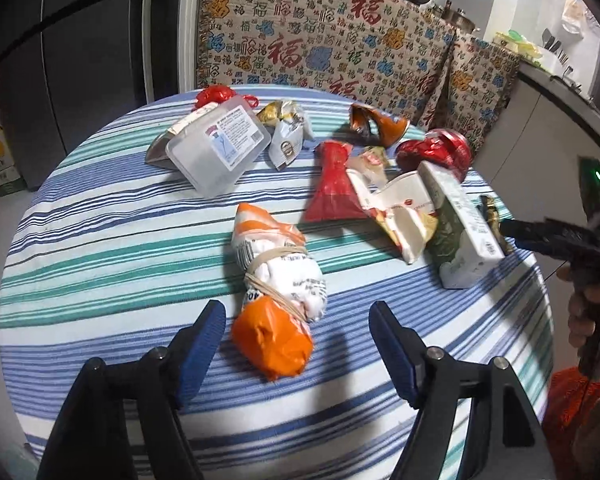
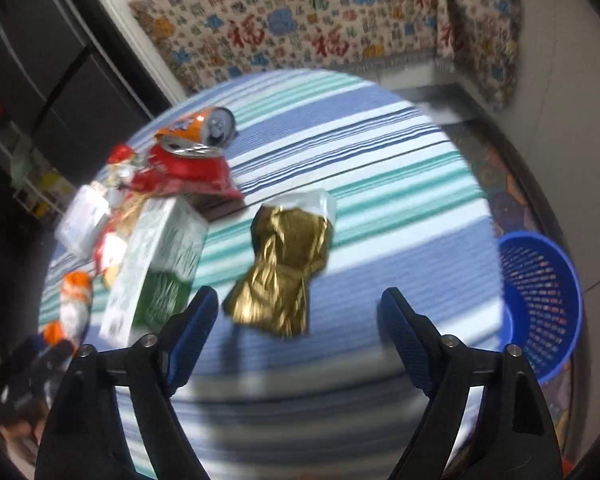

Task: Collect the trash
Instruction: 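Grasp the gold foil wrapper with right tool while left tool grasps orange-wrapped snack, then carry both items over the blue wastebasket and open both tools to drop them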

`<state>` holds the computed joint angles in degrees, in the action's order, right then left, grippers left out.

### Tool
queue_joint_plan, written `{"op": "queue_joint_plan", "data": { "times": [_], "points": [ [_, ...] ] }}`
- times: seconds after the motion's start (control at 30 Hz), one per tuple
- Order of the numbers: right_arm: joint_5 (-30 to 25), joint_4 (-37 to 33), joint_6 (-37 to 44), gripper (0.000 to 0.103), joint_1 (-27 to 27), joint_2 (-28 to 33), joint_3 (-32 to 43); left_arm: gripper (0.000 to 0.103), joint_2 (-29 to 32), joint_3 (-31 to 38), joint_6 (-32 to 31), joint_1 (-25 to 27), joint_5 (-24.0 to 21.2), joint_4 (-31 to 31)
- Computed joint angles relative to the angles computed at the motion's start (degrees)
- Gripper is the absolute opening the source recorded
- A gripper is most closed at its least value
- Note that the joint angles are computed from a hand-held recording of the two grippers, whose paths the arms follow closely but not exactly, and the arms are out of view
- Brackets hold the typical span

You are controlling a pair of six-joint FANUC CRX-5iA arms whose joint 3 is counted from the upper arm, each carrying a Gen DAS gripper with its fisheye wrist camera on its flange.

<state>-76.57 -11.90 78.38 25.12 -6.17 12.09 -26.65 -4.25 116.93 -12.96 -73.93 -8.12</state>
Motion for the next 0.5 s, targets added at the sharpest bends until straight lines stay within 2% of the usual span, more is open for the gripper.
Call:
{"op": "queue_joint_plan", "data": {
  "times": [0.1, 0.13, 0.17, 0.2, 0.23, 0.37, 0.5],
  "points": [
    [-4.1, -1.6, 0.8, 0.068, -0.1, 4.0, 4.3, 0.076, 0.7, -0.5, -0.1, 1.6, -0.5, 1.3],
    [-5.8, -2.0, 2.0, 0.050, 0.1, 5.1, 5.9, 0.075, 0.9, 0.1, 1.0, 0.5, -0.6, -0.7],
    [-7.1, -3.2, 3.4, 0.040, -0.3, 6.0, 7.3, 0.073, 0.9, 0.5, 1.4, 0.1, -0.9, -1.4],
    [-7.7, -3.1, 4.0, 0.039, -0.1, 5.8, 7.4, 0.048, 0.6, 0.4, 1.2, -0.1, -0.4, -1.5],
    [-7.9, -2.2, 4.8, 0.038, 0.3, 5.6, 7.3, 0.044, 0.6, 0.5, 0.4, 0.1, -0.4, -1.0],
    [-7.8, -3.2, 8.8, 0.037, -0.9, 3.0, 6.4, 0.043, 0.7, 2.4, 2.3, -4.1, -1.6, -6.2],
    [-8.1, -4.0, 11.3, 0.037, -2.5, 0.2, 5.8, 0.043, -0.1, 2.7, 3.7, -4.5, -1.3, -5.6]
  ]
}}
